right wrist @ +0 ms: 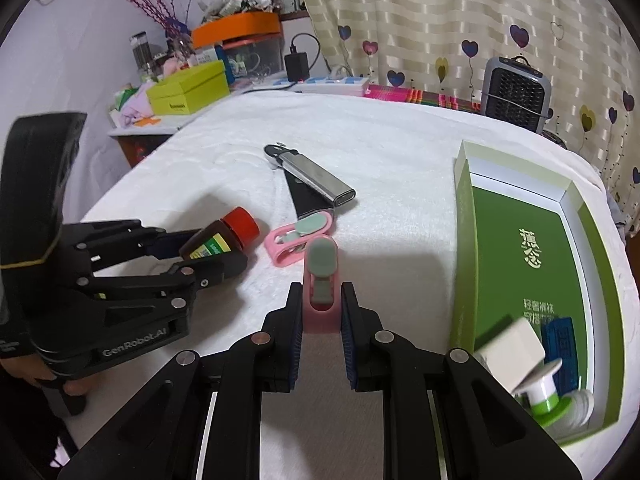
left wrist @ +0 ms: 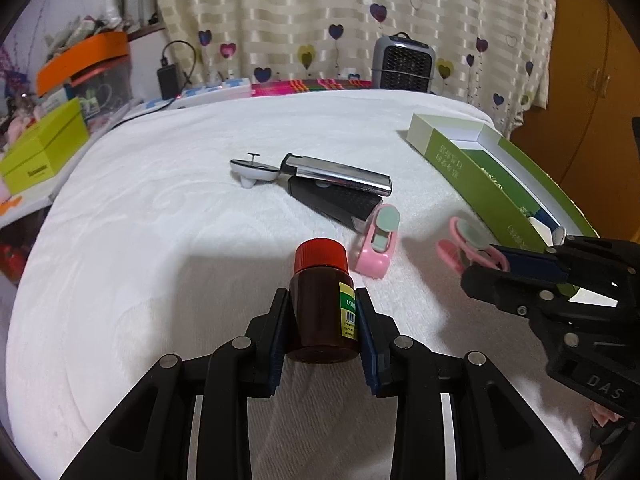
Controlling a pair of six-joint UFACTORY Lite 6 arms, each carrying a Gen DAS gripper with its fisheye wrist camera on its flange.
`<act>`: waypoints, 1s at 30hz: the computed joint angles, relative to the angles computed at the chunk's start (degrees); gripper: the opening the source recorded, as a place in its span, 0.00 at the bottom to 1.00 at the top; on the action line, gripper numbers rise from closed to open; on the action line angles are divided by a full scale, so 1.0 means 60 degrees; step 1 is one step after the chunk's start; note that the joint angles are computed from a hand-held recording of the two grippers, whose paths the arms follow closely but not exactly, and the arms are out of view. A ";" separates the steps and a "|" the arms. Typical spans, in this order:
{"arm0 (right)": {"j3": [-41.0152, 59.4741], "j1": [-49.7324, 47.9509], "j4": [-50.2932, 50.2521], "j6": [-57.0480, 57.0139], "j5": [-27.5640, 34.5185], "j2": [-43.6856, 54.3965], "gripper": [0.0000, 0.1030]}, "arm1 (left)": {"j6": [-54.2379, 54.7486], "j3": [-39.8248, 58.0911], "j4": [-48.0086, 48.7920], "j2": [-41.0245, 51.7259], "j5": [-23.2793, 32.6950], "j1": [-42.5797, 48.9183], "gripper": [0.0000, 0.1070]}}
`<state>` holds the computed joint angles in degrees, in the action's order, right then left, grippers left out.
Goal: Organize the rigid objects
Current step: 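Grasp the brown bottle with the left gripper while the right gripper grasps the pink clip, then carry the brown bottle and pink clip over the green box with both grippers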
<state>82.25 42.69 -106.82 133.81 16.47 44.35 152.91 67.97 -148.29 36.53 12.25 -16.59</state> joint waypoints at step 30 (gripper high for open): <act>-0.2328 0.0442 -0.4583 0.5001 0.0940 -0.1297 0.18 | 0.0942 -0.2632 -0.1960 -0.1926 0.1411 -0.0254 0.28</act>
